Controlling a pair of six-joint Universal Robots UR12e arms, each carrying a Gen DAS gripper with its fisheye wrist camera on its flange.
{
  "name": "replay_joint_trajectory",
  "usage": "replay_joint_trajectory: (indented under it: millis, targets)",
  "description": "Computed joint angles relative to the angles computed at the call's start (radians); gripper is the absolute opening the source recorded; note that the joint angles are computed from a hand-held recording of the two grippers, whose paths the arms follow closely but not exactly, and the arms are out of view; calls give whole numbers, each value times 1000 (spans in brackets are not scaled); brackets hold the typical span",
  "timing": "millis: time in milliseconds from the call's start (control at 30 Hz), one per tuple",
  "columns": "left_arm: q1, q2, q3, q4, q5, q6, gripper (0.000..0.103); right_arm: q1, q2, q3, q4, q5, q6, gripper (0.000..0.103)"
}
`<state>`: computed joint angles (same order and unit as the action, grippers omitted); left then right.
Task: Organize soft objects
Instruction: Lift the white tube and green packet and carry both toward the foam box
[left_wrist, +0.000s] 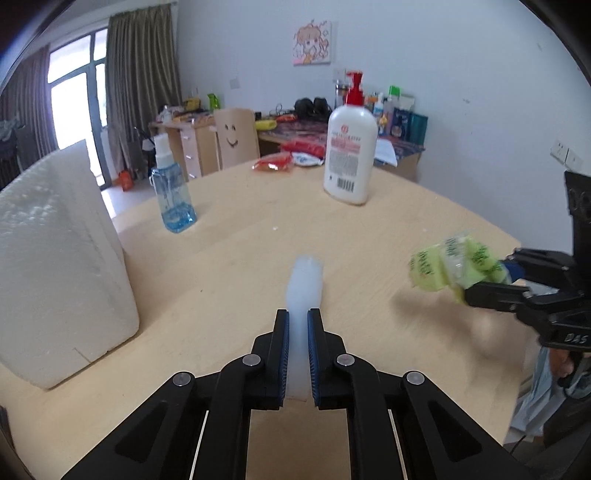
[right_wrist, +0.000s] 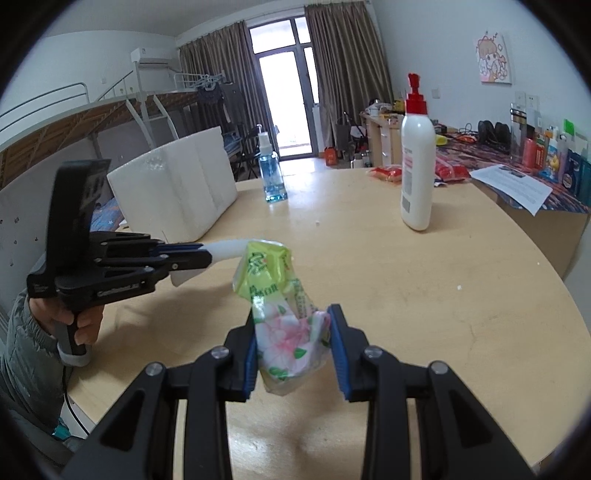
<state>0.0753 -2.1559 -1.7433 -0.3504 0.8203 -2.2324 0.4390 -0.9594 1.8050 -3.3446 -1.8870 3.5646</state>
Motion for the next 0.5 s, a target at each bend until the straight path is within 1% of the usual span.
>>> replay_joint_trajectory:
  millis: [200, 233, 300, 400, 500]
  targets:
    - [17, 26, -48, 87, -22, -52, 10, 6, 6, -7, -19, -6, -11, 38]
    - [20, 28, -60, 128, -16, -79, 10, 7, 6, -7, -21, -8, -13, 38]
    - [26, 32, -69, 157, -13, -106, 10, 9, 6, -8, -28, -10, -17, 38]
    - [31, 34, -99, 291, 15, -177, 10, 13, 7, -10, -41, -15, -30, 38]
    - [38, 39, -114, 353, 27, -222, 11, 18, 9, -14, -58, -18, -38, 38]
